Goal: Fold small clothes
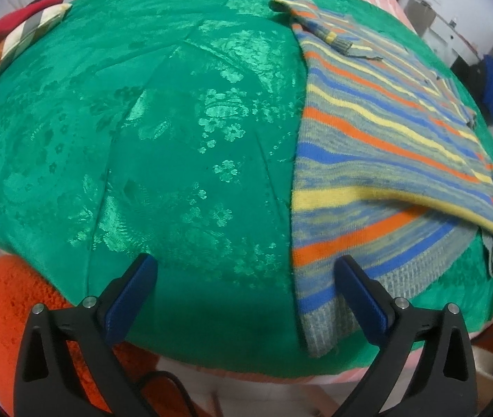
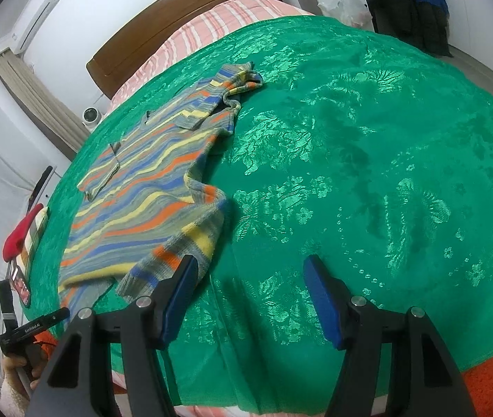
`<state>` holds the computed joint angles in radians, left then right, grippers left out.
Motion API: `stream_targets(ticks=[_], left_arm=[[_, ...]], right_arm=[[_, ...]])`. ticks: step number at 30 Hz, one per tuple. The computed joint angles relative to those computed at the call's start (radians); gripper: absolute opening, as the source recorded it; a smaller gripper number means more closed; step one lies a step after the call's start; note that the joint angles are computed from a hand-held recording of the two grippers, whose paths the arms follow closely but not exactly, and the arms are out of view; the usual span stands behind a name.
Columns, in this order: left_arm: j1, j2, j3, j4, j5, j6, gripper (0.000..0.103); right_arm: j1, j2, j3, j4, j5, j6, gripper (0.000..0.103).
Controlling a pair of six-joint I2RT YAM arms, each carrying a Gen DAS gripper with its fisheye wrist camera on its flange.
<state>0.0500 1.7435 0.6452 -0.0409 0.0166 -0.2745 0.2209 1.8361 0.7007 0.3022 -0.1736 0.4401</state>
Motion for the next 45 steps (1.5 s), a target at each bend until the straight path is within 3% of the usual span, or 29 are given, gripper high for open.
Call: stream_targets(ticks=[10,13,18,21,25,27,36,38,41,42,45], left_arm=[[-0.001,0.028,0.005,0.023,0.003,0.013,0.103],[0.02,0.023,0.024,-0.031,0.034,0.045,0.102],[0.089,-0.171,-0.093,-0.018,0.143,0.016,0.102],[0.041,-0.149,-0.072,-0.036,0.177,0.029,0.101],[-0.045,-0.039,0.001,-0.042,0.126,-0.001,0.088],[-0.064,-0.018,0.011,-0.044,0.098,-0.036,0.088],[-0.083,0.017,-0.002,0.007,0.033,-0.048,0.088],[-0.104,0.02,0.004,0.007,0.005,-0.043,0.08],[-0.121,0.007,0.011,0.0,0.005,-0.022,0.029],[-0.11,-0.009,0.007,-0.012,0.033,-0.007,0.006],[-0.018,-0.08,0.016,-0.111,0.188,0.057,0.002]], right_arm=[[0.005,0.008,0.009,-0.008,0.008,-0.001,0.064],[0.005,0.005,0.013,-0.021,0.009,-0.008,0.064],[0.015,-0.105,0.032,-0.178,0.059,-0.053,0.064],[0.045,-0.131,0.075,-0.268,-0.019,-0.078,0.064],[0.11,-0.019,0.211,-0.347,-0.113,-0.03,0.064],[0.132,0.023,0.244,-0.339,-0.124,0.018,0.064],[0.169,0.088,0.318,-0.405,-0.02,0.074,0.064],[0.179,0.106,0.34,-0.426,0.013,0.054,0.06],[0.183,0.114,0.341,-0.444,0.046,0.009,0.009],[0.173,0.1,0.329,-0.451,0.042,0.001,0.004],[0.131,0.024,0.286,-0.489,-0.016,-0.046,0.004]])
